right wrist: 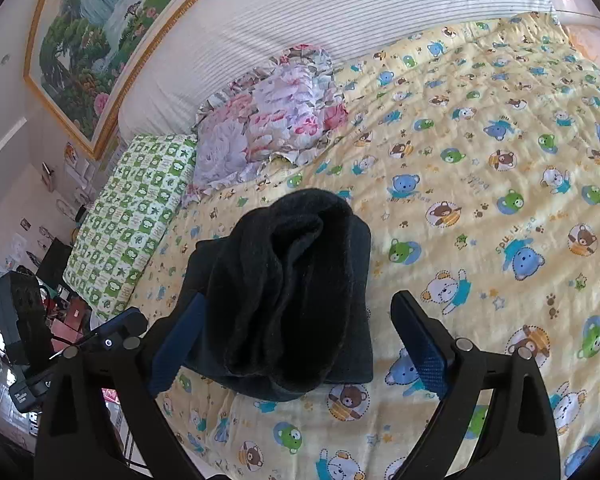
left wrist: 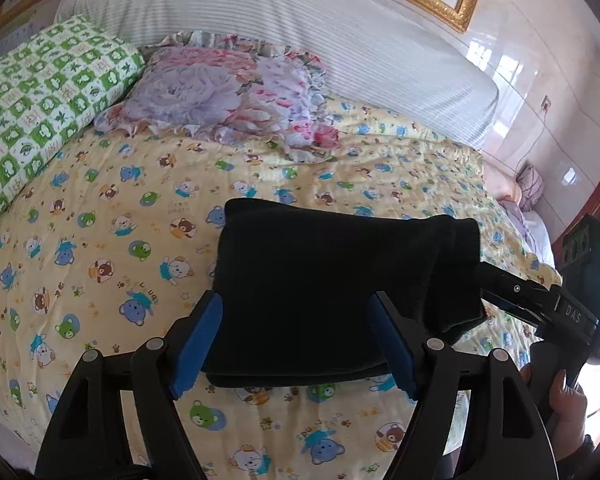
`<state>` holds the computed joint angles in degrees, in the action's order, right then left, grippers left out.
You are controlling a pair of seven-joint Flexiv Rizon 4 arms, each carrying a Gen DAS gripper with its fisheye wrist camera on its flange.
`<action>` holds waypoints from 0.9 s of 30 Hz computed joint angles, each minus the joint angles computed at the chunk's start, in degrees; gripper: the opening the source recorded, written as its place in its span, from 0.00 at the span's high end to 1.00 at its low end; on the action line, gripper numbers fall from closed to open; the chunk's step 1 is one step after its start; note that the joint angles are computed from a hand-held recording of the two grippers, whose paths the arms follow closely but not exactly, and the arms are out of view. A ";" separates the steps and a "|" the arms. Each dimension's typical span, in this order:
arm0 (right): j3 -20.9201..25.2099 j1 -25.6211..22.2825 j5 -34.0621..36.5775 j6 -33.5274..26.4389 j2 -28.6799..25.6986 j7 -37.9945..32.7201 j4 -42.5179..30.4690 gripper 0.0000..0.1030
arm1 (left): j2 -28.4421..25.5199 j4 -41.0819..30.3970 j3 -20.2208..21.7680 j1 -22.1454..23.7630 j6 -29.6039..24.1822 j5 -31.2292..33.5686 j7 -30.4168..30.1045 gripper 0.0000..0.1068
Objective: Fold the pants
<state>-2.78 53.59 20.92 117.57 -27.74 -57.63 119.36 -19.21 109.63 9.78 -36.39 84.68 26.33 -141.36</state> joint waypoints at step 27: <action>7.22 -9.01 -8.51 2.57 -4.69 6.93 -0.85 0.08 | -5.19 9.01 -17.29 16.30 8.29 -30.30 25.40 0.26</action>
